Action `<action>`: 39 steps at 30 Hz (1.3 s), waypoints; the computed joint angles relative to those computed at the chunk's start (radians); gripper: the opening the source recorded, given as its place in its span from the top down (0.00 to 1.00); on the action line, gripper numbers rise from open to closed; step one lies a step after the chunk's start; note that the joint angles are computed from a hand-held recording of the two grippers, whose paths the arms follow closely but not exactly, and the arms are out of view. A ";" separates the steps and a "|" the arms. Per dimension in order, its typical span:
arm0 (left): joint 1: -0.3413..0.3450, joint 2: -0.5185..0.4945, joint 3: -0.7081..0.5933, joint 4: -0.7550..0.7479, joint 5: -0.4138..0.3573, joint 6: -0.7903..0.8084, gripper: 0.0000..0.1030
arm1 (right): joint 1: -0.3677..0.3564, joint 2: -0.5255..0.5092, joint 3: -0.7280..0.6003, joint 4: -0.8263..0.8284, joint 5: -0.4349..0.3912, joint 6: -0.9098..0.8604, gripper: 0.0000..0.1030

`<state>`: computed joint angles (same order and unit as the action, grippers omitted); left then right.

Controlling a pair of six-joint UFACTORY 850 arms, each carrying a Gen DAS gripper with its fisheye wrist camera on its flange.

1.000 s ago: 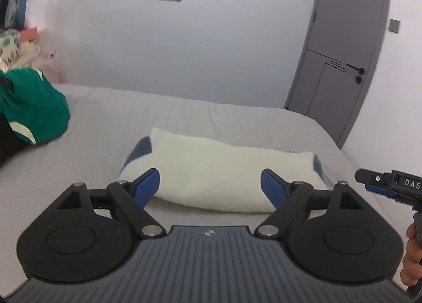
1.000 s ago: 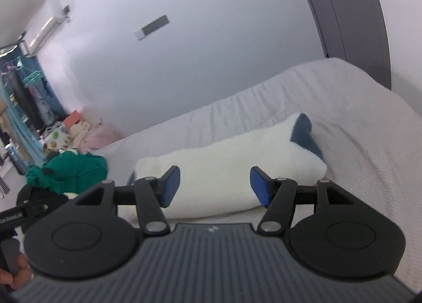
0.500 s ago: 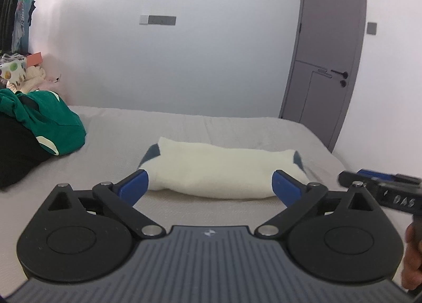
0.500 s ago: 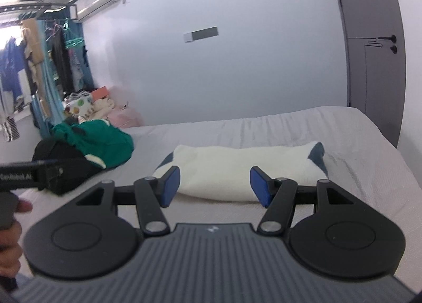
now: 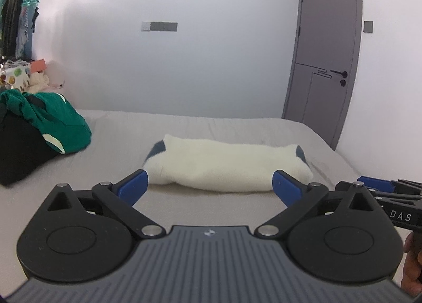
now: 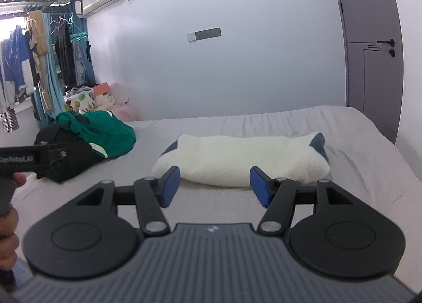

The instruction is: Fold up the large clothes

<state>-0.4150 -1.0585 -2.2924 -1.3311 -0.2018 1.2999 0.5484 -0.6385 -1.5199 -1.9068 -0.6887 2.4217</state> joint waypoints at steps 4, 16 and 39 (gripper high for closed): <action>-0.003 -0.079 -0.115 0.328 -0.028 -0.330 0.01 | 0.002 -0.004 0.011 -0.012 0.007 0.033 0.41; -0.012 -0.121 -0.150 0.478 -0.030 -0.477 0.01 | 0.009 -0.037 0.004 0.038 -0.007 -0.008 0.41; -0.006 -0.116 -0.116 0.536 -0.011 -0.569 0.01 | 0.017 -0.073 -0.041 0.130 -0.029 -0.086 0.00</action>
